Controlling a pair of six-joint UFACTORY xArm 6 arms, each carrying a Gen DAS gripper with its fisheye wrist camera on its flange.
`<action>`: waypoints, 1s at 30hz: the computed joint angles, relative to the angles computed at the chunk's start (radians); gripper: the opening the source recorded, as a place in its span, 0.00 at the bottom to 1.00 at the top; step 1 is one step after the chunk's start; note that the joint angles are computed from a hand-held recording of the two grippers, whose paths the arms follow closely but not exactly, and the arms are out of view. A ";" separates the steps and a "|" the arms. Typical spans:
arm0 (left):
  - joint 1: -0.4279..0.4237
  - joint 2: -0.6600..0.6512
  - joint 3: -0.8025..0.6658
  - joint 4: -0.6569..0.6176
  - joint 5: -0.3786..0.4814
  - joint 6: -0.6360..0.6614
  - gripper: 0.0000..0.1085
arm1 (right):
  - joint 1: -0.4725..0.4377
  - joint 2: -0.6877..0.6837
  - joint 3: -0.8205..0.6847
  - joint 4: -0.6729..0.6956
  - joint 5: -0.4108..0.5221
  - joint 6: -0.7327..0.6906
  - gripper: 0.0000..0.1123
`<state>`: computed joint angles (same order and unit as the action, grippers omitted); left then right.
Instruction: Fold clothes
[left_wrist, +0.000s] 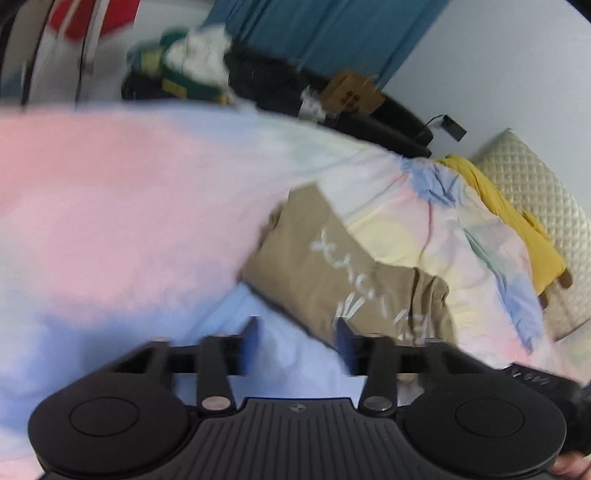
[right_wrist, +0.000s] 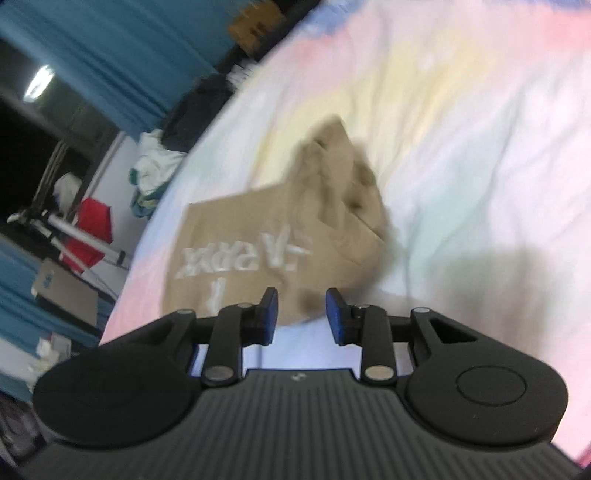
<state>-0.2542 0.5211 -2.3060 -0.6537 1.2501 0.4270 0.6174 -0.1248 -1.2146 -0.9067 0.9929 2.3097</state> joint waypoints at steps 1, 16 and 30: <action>-0.002 -0.066 0.078 0.001 -0.045 0.040 0.74 | 0.038 0.002 -0.037 -0.013 0.071 -0.031 0.42; 0.206 -0.768 0.712 -0.198 -0.145 0.534 0.95 | 0.480 0.364 -0.740 -0.250 0.714 -0.477 0.77; 0.295 -0.951 1.017 -0.314 -0.207 0.744 0.95 | 0.564 0.581 -0.880 -0.324 0.792 -0.575 0.77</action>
